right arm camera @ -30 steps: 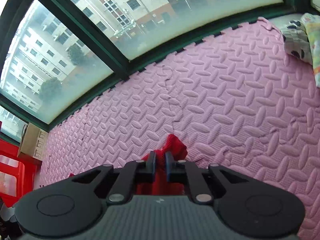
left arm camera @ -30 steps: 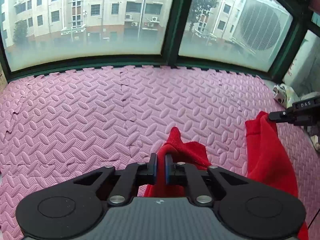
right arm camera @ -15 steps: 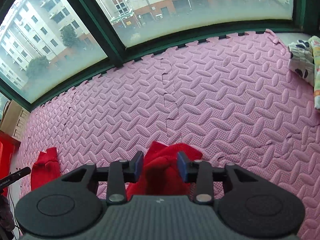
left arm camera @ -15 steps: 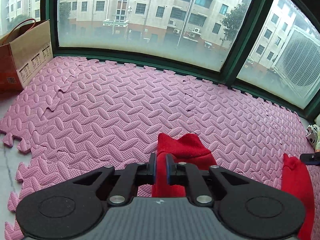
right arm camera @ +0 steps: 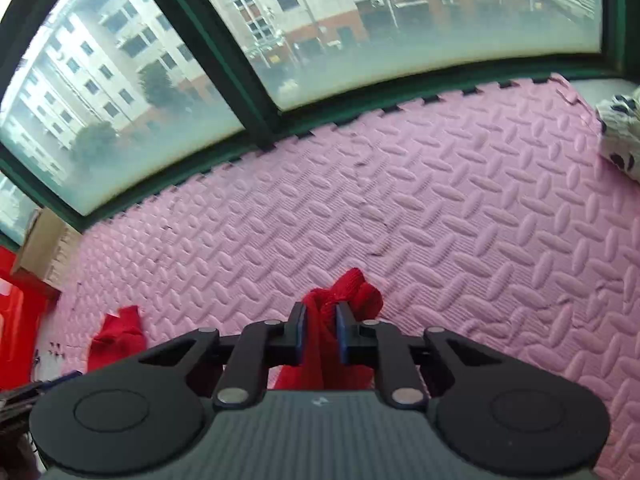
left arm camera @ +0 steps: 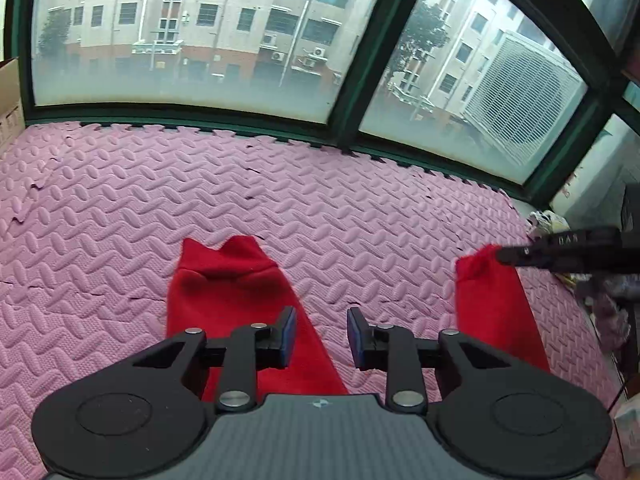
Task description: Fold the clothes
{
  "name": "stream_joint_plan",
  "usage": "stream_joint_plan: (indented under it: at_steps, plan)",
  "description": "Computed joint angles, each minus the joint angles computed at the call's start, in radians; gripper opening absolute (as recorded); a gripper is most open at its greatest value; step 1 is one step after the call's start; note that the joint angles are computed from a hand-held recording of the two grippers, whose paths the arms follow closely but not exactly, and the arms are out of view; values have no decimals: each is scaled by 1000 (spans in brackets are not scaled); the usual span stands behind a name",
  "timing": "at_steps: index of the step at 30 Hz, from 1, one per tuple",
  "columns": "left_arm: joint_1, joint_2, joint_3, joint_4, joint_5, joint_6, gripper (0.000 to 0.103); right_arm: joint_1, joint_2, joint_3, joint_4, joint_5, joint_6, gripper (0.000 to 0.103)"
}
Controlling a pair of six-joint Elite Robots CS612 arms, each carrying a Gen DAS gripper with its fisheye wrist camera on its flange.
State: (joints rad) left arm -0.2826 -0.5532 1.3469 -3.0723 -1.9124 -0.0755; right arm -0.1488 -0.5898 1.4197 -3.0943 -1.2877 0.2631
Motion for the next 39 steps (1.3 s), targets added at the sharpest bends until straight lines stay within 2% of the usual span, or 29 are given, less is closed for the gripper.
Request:
stream_joint_plan:
  at_steps: [1,2,3,5,8,14,15,18,19,22,23,25,28,30,33,35,37,39]
  plan:
    - [-6,-3,8,6,-18,20,42,1,0,4,-47,3,-21,14]
    - [-12,-6,14,13,-34,36,45,3,1,7,-94,7,-43,15]
    - [-18,-8,20,20,-49,50,46,5,1,5,-98,-12,-63,20]
    - [-29,-10,26,35,-69,67,49,6,3,-3,-75,-53,-82,23]
    - [-45,-11,33,59,-92,92,51,-6,3,-2,-38,-46,-41,24]
    - [-68,-8,37,91,-87,132,51,-7,3,11,73,20,-156,24]
    - [-71,-7,34,99,-83,134,51,-1,8,6,95,9,-173,24]
    - [-78,-4,34,111,-50,141,49,26,31,-18,127,-133,-215,22]
    - [-79,-4,35,115,-38,145,49,28,35,-20,123,-157,-215,22]
    - [-82,-3,39,126,-4,155,49,26,28,-5,92,-181,-206,23]
    - [-81,-3,40,128,2,153,49,25,25,1,82,-188,-203,28]
    - [-79,-7,47,120,-2,137,49,24,11,20,63,-186,-213,29]
    - [-78,-16,64,94,-22,114,49,23,-16,62,37,-136,-248,29]
    - [-81,-23,76,86,-30,127,49,23,-39,95,52,-76,-284,29]
    - [-88,-27,86,87,-21,151,49,32,-63,139,63,-48,-333,29]
    - [-94,-23,83,91,-2,153,44,38,-78,169,65,-41,-355,29]
    - [-99,-17,75,93,26,152,33,40,-86,186,58,-35,-362,30]
    - [-101,-9,64,97,44,160,27,42,-95,208,46,-27,-367,35]
